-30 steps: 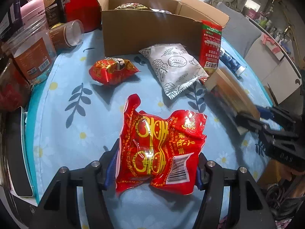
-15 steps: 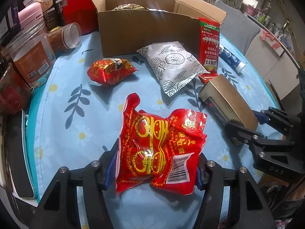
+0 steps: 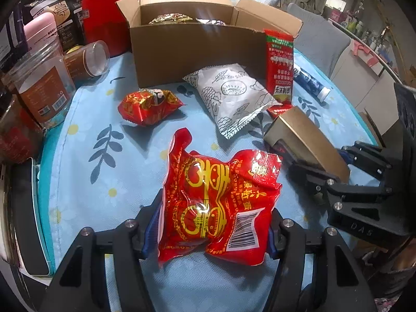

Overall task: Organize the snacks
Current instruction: 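Carry the gold box with the right tool while the left tool carries the red bag to the box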

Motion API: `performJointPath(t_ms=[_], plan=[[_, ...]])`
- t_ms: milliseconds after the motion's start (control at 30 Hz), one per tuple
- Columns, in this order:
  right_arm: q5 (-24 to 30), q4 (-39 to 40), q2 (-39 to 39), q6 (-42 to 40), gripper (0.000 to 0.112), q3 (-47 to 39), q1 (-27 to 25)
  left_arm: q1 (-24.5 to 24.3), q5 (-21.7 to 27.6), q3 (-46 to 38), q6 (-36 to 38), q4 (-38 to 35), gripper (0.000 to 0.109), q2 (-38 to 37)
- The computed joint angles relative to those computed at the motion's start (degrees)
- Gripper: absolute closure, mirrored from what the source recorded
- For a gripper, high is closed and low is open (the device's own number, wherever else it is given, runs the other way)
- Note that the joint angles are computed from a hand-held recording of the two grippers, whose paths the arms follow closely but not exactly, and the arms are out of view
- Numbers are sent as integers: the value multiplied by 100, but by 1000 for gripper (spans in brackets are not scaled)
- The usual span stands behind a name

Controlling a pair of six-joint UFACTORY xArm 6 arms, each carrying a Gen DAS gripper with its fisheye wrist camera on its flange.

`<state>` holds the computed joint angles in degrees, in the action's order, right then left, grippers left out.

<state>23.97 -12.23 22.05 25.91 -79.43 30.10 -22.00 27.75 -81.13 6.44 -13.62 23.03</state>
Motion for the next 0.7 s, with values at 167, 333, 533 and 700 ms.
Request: performJointPath(t_ms=[167, 333, 533, 700], plan=[[-136, -140, -169, 197, 69, 190, 34, 12, -135, 95, 237, -233, 47, -143], [-275, -395, -427, 498, 69, 406, 66, -25, -285, 168, 457, -418, 47, -304], [-445, -651, -595, 774, 69, 468, 76, -93, -363, 94, 820, -760, 47, -406], [-505, -864, -672, 951, 69, 386, 38, -107, -436, -257, 1077, -998, 47, -297]])
